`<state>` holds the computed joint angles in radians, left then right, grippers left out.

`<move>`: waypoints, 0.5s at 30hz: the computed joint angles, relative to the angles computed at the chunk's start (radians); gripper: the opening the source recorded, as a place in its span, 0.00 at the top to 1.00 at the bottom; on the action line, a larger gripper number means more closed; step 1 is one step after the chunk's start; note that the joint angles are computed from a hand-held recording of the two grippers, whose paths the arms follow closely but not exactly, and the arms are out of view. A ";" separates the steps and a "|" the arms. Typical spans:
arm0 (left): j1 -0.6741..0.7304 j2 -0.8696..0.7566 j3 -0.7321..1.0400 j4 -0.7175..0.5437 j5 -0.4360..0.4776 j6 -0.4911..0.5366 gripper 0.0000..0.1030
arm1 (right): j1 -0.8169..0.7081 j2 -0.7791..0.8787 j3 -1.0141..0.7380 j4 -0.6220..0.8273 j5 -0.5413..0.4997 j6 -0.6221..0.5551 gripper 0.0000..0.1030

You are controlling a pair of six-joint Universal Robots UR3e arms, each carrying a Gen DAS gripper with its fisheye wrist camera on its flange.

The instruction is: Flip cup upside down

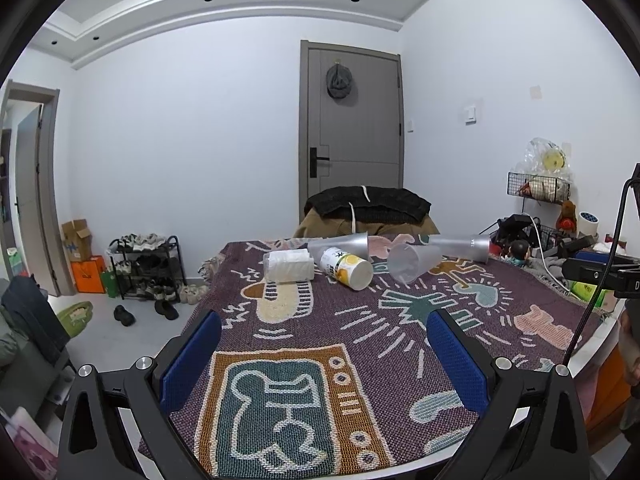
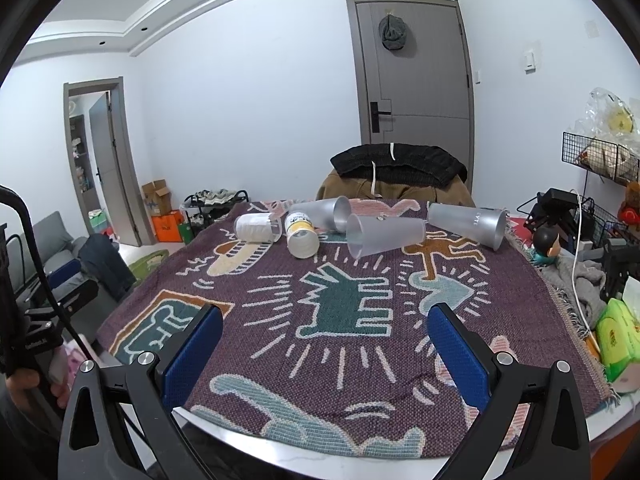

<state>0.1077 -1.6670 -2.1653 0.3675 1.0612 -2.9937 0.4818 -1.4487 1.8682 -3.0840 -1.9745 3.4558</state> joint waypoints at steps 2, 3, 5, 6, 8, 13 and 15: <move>0.000 0.001 -0.002 0.001 0.000 0.002 0.00 | -0.003 -0.001 0.001 0.001 0.002 0.001 0.00; 0.000 -0.001 -0.001 0.000 0.001 0.004 0.00 | -0.002 -0.001 0.001 0.002 0.001 0.002 0.00; 0.002 0.001 -0.008 0.005 -0.001 0.005 0.00 | -0.002 0.000 0.000 0.004 -0.001 0.002 0.00; 0.003 0.001 -0.009 0.004 -0.002 0.006 0.00 | -0.003 0.001 0.000 0.005 0.000 0.001 0.00; 0.005 -0.002 -0.006 -0.003 -0.006 0.008 0.00 | -0.007 0.001 -0.005 0.016 0.006 0.002 0.00; 0.007 -0.032 0.027 -0.031 -0.006 0.013 0.00 | -0.025 0.005 -0.023 0.034 0.026 -0.006 0.00; 0.004 -0.054 0.053 -0.047 -0.008 0.010 0.00 | -0.034 0.015 -0.039 0.042 0.032 -0.014 0.00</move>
<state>0.1115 -1.7205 -2.1127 0.3208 1.0537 -2.9836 0.4477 -1.4335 1.8289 -3.0421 -1.9424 3.4419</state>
